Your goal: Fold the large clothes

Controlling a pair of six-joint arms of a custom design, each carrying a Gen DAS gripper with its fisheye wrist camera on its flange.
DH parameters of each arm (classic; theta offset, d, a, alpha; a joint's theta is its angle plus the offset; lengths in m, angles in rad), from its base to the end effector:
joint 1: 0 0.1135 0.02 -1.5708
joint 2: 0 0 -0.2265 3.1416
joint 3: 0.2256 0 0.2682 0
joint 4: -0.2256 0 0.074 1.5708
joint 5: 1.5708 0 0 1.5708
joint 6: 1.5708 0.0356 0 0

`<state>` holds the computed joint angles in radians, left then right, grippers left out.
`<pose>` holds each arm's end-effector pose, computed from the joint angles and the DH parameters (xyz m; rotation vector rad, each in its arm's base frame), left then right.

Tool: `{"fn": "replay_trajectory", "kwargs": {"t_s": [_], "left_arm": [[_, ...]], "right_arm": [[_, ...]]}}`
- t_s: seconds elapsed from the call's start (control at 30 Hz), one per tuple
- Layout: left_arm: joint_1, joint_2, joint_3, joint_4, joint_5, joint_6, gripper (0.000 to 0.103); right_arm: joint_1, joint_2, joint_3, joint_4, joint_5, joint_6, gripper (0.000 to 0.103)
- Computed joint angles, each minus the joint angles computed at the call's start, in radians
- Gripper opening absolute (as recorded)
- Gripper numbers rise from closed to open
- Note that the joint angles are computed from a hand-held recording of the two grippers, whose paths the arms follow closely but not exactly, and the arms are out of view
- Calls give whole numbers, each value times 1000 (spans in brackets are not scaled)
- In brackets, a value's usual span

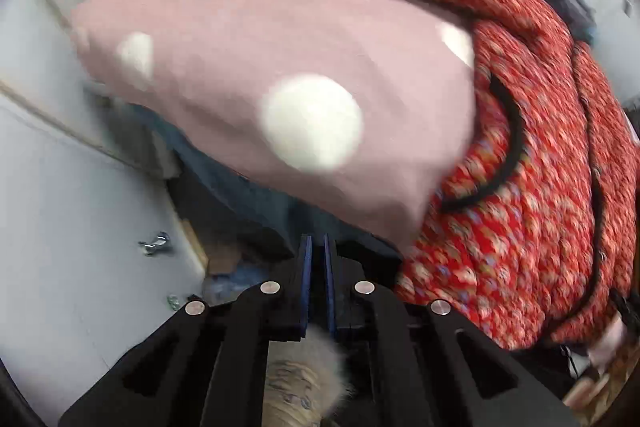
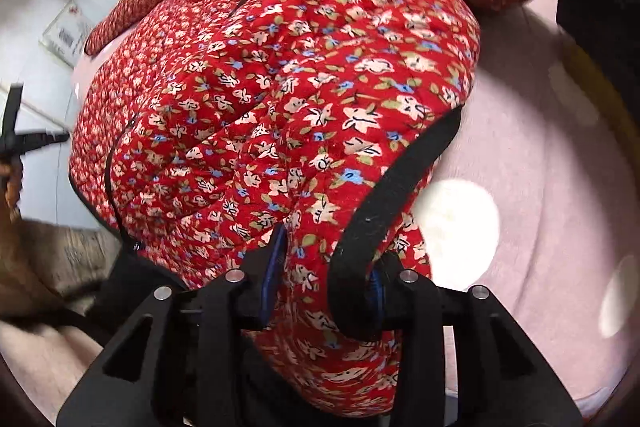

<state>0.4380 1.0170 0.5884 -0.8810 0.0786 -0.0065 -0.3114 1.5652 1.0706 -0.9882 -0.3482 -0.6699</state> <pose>0.1749 0.0788 0.1463 -0.6181 2.8024 -0.0295 0.2767 -0.0763 0.1617 -0.5346 2.8255 0.3864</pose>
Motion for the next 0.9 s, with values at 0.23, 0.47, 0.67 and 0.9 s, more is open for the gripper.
{"fn": "replay_trajectory", "kwargs": {"t_s": [0.23,0.47,0.67,0.9], "left_arm": [[-231,-241,31,54,-30,-179,83],[-742,-83,106,210,-227,-401,93],[-958,265,161,375,-248,-510,93],[-1064,592,247,407,-365,-551,98]], "right_arm": [[-167,-14,194,-112,-62,-4,68],[13,-139,132,-34,-81,52,74],[307,-149,-60,179,186,80,76],[413,-114,-213,421,392,116,93]]}}
